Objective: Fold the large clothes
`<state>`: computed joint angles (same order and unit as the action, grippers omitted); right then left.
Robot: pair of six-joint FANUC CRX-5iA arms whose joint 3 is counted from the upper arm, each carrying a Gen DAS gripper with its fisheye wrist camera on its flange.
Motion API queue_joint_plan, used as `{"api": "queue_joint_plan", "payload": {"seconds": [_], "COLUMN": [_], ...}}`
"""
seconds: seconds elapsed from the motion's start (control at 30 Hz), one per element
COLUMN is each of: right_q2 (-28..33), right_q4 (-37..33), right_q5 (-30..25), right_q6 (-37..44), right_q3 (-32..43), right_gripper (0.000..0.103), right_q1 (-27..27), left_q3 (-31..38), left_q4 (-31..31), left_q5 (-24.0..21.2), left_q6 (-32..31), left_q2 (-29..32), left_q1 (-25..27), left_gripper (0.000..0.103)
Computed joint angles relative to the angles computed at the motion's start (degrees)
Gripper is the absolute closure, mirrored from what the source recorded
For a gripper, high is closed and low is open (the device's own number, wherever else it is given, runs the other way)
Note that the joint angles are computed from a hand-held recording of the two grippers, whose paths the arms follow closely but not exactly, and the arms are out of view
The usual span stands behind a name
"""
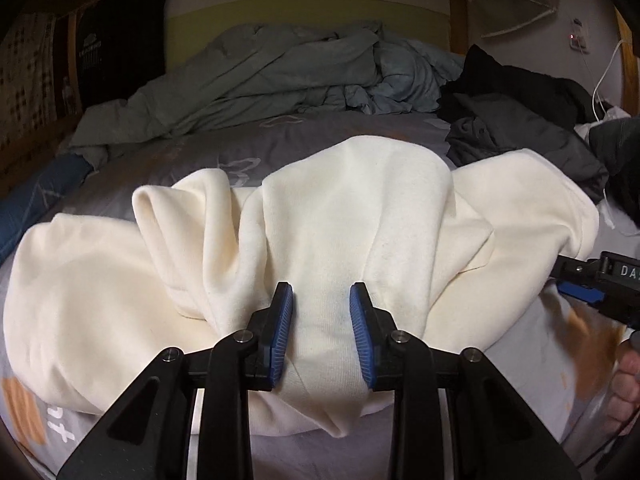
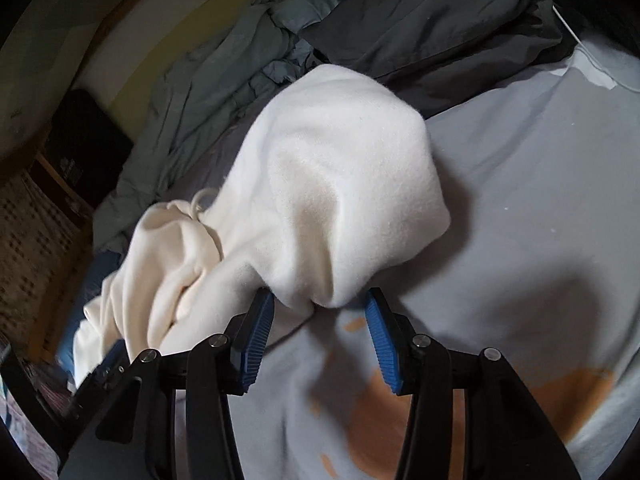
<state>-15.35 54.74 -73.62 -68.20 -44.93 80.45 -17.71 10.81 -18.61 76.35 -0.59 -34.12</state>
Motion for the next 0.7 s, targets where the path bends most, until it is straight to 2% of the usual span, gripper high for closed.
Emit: {"api": "queue_joint_plan", "payload": {"seconds": [0.13,0.2,0.23,0.27,0.33,0.43,0.5,0.57,0.63,0.7], "right_q2": [0.1,-0.3,-0.4,0.3,1.1,-1.4,-1.2,-0.8,3.2,7.9], "right_q4": [5.1,8.2,8.2,6.0,1.2,3.3,2.2,2.6,2.8,3.5], "right_q5": [-2.6,-4.0,-3.7,-3.5,-4.0,-2.4,-5.2,-6.2,-10.7,-15.1], "right_q6": [-4.2,-5.5,-5.4,-3.9,-3.1,-10.7,-9.2,-4.8,4.3,12.7], "right_q3": [-1.6,-2.6,-2.6,-1.2,0.5,-3.3,-2.3,-0.7,4.5,9.9], "right_gripper": [0.053,0.043,0.034,0.031,0.031,0.031,0.047,0.069,0.074,0.074], "right_q1": [1.6,2.3,1.9,1.2,0.3,-1.4,-2.1,-3.3,-4.0,-4.7], "left_q3": [-3.1,-4.4,-5.0,-5.5,-6.1,-6.4,-6.5,-6.1,-5.9,-6.3], "left_q4": [11.2,16.9,19.5,21.5,23.3,24.0,24.3,23.7,24.3,27.4], "left_q5": [1.2,1.0,1.0,0.9,0.9,1.0,1.1,0.6,-0.3,-1.6], "left_q6": [-8.7,-12.8,-14.7,-16.1,-17.5,-18.0,-17.9,-17.0,-17.0,-20.9], "left_q2": [-0.3,-0.4,-0.5,-0.6,-0.8,-1.0,-0.9,-0.8,-0.9,-1.5], "left_q1": [0.9,1.3,1.4,1.5,1.5,1.5,1.5,1.6,1.9,2.5], "left_gripper": [0.074,0.074,0.074,0.074,0.074,0.074,0.074,0.074,0.074,0.073]}}
